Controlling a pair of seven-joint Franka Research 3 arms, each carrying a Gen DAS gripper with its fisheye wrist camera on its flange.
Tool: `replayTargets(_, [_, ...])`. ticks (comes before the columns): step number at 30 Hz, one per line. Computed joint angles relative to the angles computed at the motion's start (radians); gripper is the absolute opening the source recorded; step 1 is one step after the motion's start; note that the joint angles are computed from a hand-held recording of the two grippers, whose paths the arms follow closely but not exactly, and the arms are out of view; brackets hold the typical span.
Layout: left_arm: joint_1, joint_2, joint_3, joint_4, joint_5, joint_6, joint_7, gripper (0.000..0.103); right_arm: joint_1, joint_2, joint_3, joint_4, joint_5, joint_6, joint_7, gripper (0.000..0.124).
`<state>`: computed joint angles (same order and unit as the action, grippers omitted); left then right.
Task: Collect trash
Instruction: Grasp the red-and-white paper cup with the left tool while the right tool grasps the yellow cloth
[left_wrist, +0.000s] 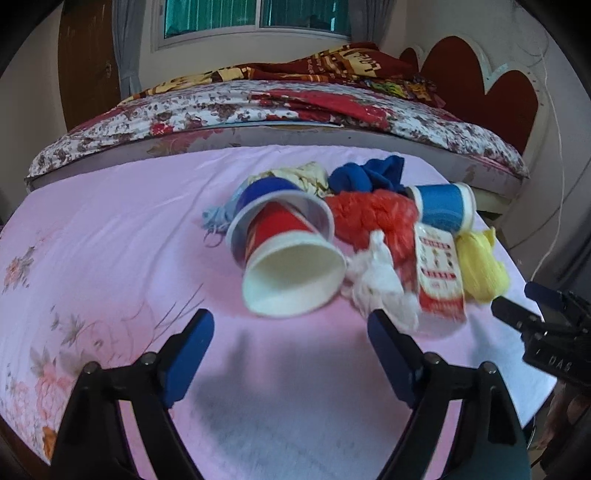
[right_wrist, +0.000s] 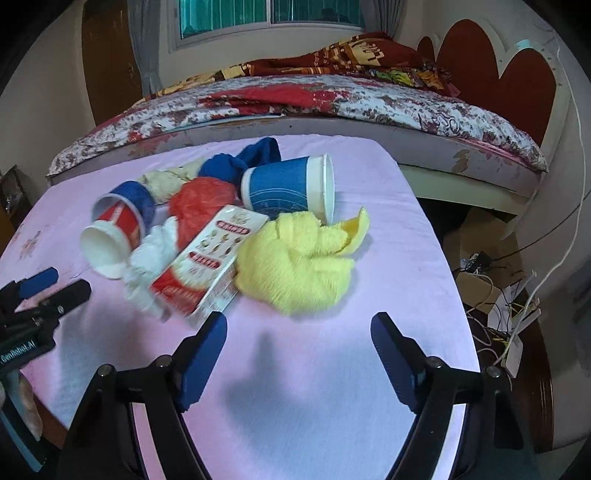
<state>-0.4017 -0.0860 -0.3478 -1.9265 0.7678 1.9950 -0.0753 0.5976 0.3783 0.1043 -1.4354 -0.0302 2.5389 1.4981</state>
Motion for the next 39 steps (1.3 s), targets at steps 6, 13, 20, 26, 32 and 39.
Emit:
replayTargets(6, [0.008, 0.051, 0.016, 0.047, 0.012, -0.003, 0.014, 0.086, 0.008, 0.139, 0.001, 0.196, 0.023, -0.099, -0.033, 0.082])
replayTargets(13, [0.012, 0.08, 0.037, 0.068, 0.016, -0.011, 0.025, 0.086, 0.027, 0.271, -0.017, 0.384, 0.046, -0.183, -0.04, 0.082])
replayTargets(20, [0.013, 0.082, 0.047, 0.065, 0.012, 0.019, 0.032, 0.072, 0.038, 0.271, -0.026, 0.373, 0.044, -0.151, -0.05, 0.063])
replayTargets(26, [0.017, 0.043, 0.038, 0.014, 0.041, 0.077, 0.002, 0.059, 0.034, 0.246, -0.025, 0.332, 0.049, -0.12, -0.056, 0.045])
replayTargets(32, [0.015, 0.019, 0.023, -0.013, 0.034, 0.095, 0.003, 0.056, 0.02, 0.189, -0.016, 0.245, 0.062, -0.082, -0.075, 0.04])
replayTargets(39, [0.006, -0.018, -0.001, -0.04, 0.045, 0.077, -0.019, 0.054, 0.006, 0.094, -0.01, 0.102, 0.059, -0.012, -0.079, 0.04])
